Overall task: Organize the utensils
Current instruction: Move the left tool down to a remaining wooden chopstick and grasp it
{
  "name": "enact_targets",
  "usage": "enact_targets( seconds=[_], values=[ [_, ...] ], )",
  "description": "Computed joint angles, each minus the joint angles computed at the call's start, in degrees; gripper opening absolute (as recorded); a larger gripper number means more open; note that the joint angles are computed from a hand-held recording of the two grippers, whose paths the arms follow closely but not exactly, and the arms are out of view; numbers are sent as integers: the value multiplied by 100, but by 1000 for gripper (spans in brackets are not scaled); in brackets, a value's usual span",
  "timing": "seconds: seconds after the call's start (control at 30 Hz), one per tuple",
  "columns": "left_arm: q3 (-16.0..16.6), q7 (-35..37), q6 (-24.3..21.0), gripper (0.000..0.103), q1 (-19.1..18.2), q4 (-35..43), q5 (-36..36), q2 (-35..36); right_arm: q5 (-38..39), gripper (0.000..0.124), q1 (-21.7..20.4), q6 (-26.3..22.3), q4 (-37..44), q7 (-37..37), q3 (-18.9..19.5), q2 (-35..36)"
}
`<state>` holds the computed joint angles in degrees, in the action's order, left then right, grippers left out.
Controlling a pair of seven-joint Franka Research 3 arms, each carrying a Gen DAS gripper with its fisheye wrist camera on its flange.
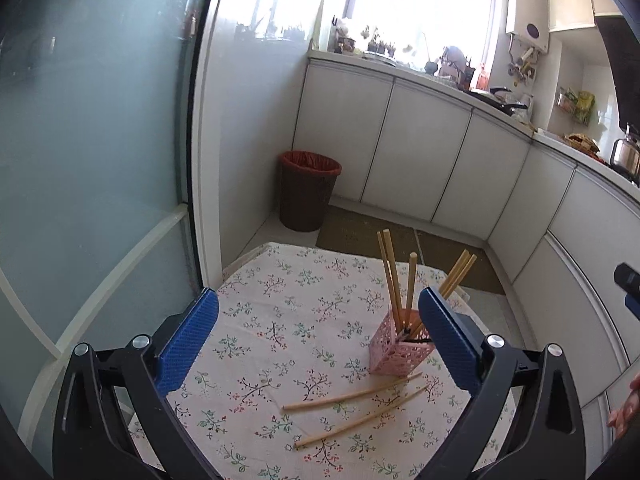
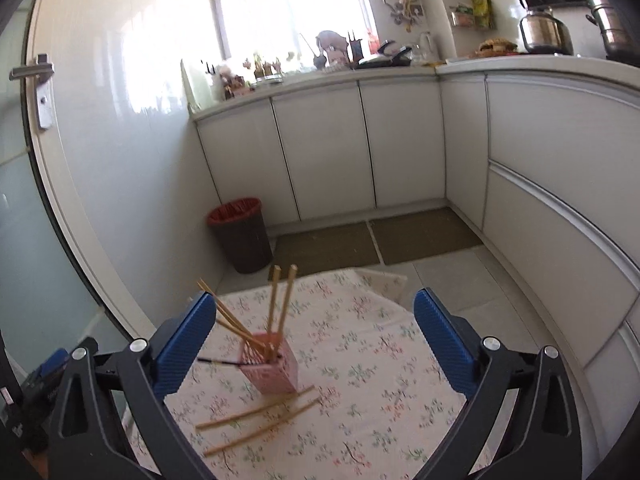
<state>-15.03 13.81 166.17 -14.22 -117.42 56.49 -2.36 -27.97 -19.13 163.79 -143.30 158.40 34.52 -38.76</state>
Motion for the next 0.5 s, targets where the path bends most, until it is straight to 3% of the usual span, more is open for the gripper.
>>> enact_targets(
  seconds=[0.13,0.2,0.23,0.33,0.43,0.5],
  values=[
    [-23,1541,-317,96,-174,115,-1166,280,255,96,552,-247,-581,-117,-266,-81],
    [-70,2985,-563,96,-248,282,-2088,565,472,96,964,-332,-832,-282,-546,8],
    [-116,3721,-902,96,-282,463,-2488,762,632,96,1206,-384,-966,-359,-706,60],
    [-146,4956,-1890,96,-409,991,-2990,1330,1182,96,1903,-276,-1416,-541,-1166,185],
    [-65,5582,-2472,96,-568,1383,-3034,1806,1864,96,2558,-78,-1776,-838,-1672,373],
    [-32,6041,-2680,88,-620,1535,-3042,2035,2279,96,2855,8,-1901,-1042,-1901,519]
  ],
)
